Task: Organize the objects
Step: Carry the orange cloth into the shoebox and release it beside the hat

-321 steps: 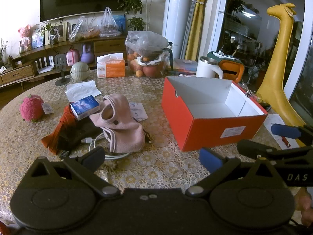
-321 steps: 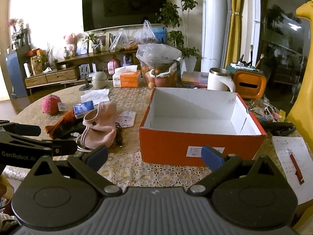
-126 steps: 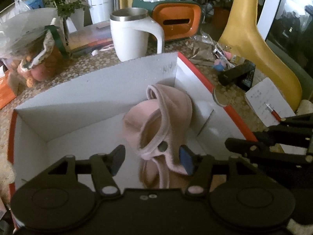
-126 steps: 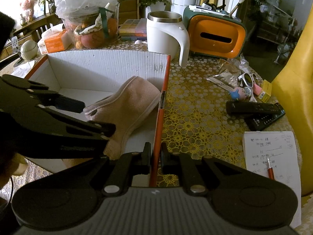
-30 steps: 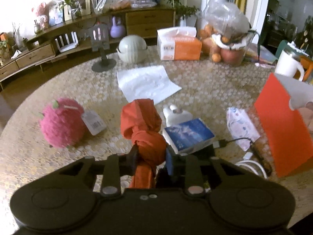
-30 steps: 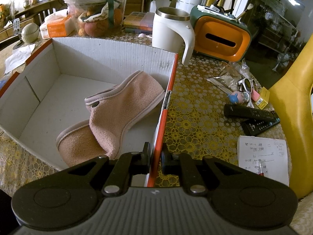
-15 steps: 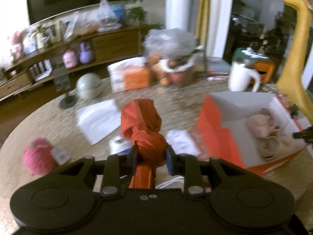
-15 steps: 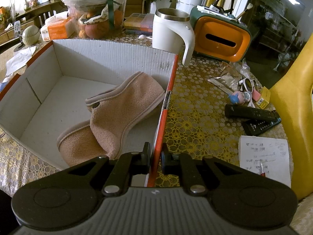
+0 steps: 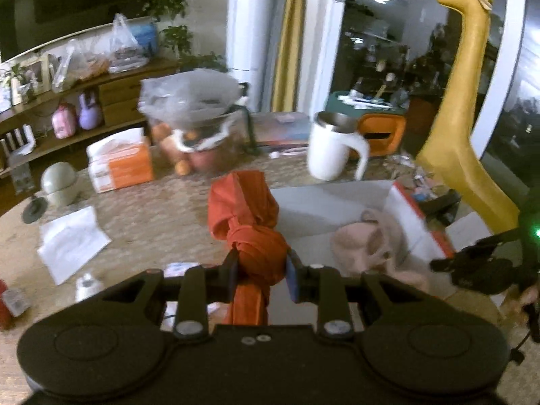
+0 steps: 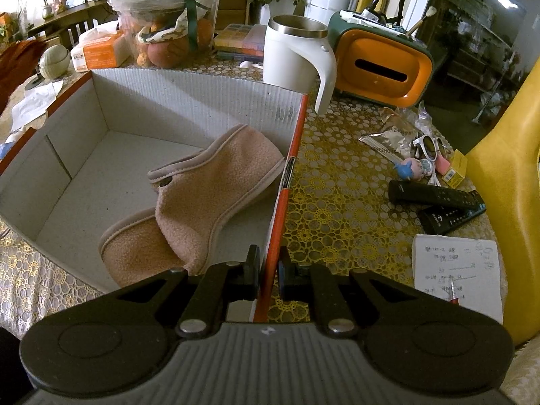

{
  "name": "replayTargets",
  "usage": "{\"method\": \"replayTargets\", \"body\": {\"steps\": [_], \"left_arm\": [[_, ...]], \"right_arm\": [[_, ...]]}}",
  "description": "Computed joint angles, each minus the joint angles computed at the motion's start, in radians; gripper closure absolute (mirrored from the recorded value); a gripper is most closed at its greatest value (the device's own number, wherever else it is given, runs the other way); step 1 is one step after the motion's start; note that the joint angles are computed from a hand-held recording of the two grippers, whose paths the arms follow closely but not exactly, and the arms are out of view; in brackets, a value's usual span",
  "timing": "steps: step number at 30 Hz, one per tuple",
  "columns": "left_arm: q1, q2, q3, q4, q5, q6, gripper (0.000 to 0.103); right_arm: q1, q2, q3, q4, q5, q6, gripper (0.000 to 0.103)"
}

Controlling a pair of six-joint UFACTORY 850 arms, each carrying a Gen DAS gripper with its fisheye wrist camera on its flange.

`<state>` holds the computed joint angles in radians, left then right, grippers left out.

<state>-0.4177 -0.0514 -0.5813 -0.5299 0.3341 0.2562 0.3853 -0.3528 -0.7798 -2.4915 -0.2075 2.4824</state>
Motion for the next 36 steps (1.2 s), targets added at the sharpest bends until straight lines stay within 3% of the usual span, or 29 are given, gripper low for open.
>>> {"method": "replayTargets", "body": {"steps": [12, 18, 30, 33, 36], "left_arm": [[-0.088, -0.150, -0.145, -0.038, -0.040, 0.026, 0.077], [-0.100, -0.223, -0.215, -0.118, -0.049, 0.097, 0.077], [-0.101, -0.371, -0.355, -0.294, -0.149, 0.263, 0.077], [-0.097, -0.393, -0.369, -0.246, -0.178, 0.206, 0.077], [-0.095, -0.419, -0.389, -0.283, -0.212, 0.247, 0.077]], "right_arm": [[-0.012, 0.002, 0.010, -0.161, -0.005, 0.138, 0.093], [-0.018, 0.003, 0.014, -0.241, -0.004, 0.206, 0.092], [-0.021, 0.002, 0.014, -0.259, 0.001, 0.214, 0.092], [-0.021, 0.003, 0.018, -0.268, -0.001, 0.221, 0.092], [-0.020, 0.003, 0.018, -0.268, 0.000, 0.218, 0.092]]}}
